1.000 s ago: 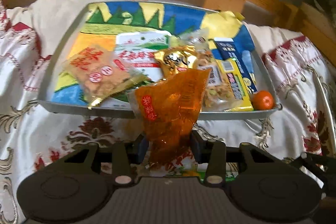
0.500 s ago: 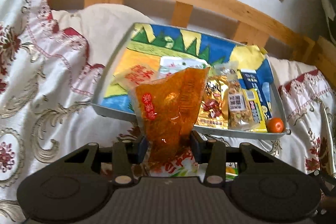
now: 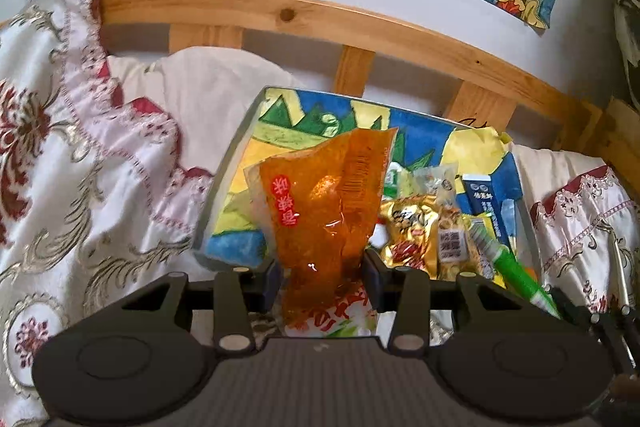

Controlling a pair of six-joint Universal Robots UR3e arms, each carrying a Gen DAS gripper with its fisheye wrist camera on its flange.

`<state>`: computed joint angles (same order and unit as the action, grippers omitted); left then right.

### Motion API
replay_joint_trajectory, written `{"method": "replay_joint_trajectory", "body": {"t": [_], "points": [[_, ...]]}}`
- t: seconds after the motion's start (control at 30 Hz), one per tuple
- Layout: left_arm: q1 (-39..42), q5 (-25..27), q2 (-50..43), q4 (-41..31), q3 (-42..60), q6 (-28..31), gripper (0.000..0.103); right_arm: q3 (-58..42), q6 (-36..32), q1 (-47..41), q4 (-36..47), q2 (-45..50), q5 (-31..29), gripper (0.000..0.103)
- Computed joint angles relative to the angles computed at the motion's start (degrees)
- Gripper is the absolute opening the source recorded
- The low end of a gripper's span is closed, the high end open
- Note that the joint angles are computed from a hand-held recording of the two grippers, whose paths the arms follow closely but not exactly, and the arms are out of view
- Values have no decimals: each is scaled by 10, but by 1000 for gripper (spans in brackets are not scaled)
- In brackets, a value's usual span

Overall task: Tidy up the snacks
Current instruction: 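Lift the jelly bag with the left gripper while the right lifts the green stick toward the tray, then lower the jelly bag into the tray with the left gripper while the right lowers the green stick in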

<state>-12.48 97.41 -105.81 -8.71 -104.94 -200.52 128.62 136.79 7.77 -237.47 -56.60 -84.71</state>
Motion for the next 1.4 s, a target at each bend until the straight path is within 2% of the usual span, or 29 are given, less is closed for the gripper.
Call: {"method": "replay_joint_trajectory", "body": {"t": [0.17, 0.4, 0.57, 0.8, 0.87, 1.0, 1.1, 1.17, 1.3, 1.4], "points": [[-8, -20, -58, -22, 84, -21, 46, -61, 86, -7, 50, -7, -9, 18], [-38, -16, -181, -82, 250, -39, 46, -166, 92, -25, 79, 64, 1, 18], [-49, -10, -247, -132, 354, -28, 46, -228, 120, -33, 123, 99, 6, 19], [-44, -15, -318, -254, 522, -1, 48, -286, 177, -44, 213, 107, 14, 19], [-45, -7, -341, -302, 579, 10, 48, -293, 187, -44, 231, 106, 15, 19], [-48, 19, -377, -342, 647, 3, 49, -312, 200, -45, 271, 105, 15, 19], [-51, 34, -388, -329, 649, -5, 53, -326, 209, -41, 287, 110, 9, 19], [-54, 49, -393, -325, 653, -6, 59, -328, 212, -41, 292, 109, 10, 21], [-63, 81, -401, -322, 663, -13, 79, -328, 219, -44, 291, 108, 13, 27], [-64, 91, -392, -292, 635, -19, 84, -329, 219, -43, 290, 109, 13, 28]]}}
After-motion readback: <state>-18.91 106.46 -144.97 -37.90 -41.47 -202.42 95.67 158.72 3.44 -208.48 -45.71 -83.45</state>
